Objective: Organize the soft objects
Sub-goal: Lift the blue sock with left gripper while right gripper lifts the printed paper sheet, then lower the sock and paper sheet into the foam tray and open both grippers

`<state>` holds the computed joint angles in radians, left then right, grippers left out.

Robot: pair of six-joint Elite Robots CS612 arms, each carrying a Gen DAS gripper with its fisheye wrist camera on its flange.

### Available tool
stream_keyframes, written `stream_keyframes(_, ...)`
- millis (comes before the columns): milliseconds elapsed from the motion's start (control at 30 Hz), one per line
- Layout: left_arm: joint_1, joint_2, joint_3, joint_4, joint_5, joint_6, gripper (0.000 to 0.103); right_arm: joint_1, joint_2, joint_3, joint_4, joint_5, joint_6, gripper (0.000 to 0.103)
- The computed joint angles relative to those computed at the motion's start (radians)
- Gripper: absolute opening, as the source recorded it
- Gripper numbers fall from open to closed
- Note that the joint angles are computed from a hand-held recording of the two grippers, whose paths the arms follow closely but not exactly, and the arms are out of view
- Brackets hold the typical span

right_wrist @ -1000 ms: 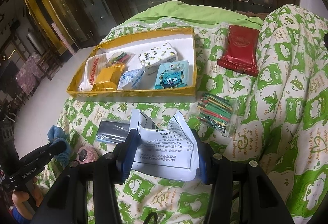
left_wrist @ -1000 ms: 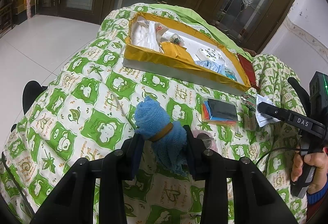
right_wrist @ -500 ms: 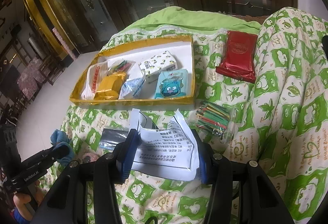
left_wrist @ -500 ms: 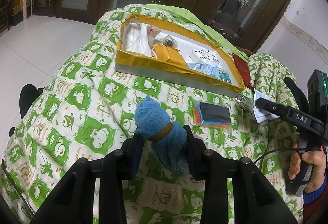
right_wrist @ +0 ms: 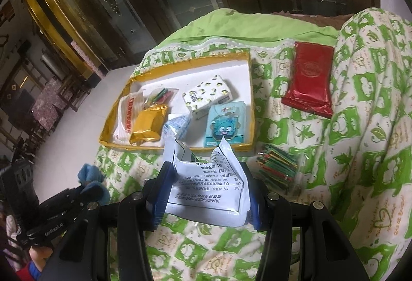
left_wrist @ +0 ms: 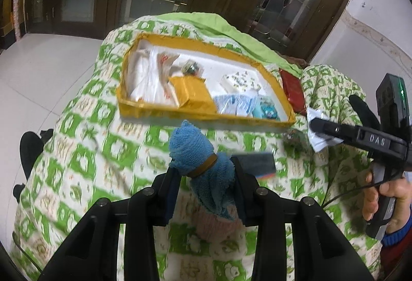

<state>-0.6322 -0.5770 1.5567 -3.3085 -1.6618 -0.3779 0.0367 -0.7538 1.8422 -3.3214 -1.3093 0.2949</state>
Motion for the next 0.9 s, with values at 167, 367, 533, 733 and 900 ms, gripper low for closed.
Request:
stream_keyframes(167,0.011,0.007,-0.048,0.049,0.001,0.028,0.036,0.002,-0.001,-0.029,0.057,0.005,-0.033,0.054)
stream_keyframes(367,0.026,0.022,-0.12,0.125,0.0,0.054,0.036,0.01,0.0,-0.073,0.101,-0.02,-0.089,0.054)
stream_keyframes(533,0.037,0.052,-0.203,0.176,-0.031,0.045,0.036,0.013,0.024,-0.135,0.122,-0.043,-0.1,0.054)
stream_keyframes(733,0.034,0.106,-0.328,0.24,-0.068,0.045,0.037,-0.005,0.071,-0.235,0.193,-0.012,-0.051,0.054)
stream_keyframes(900,0.028,0.158,-0.43,0.289,-0.087,0.053,0.037,-0.028,0.124,-0.324,0.226,0.043,0.047,0.054)
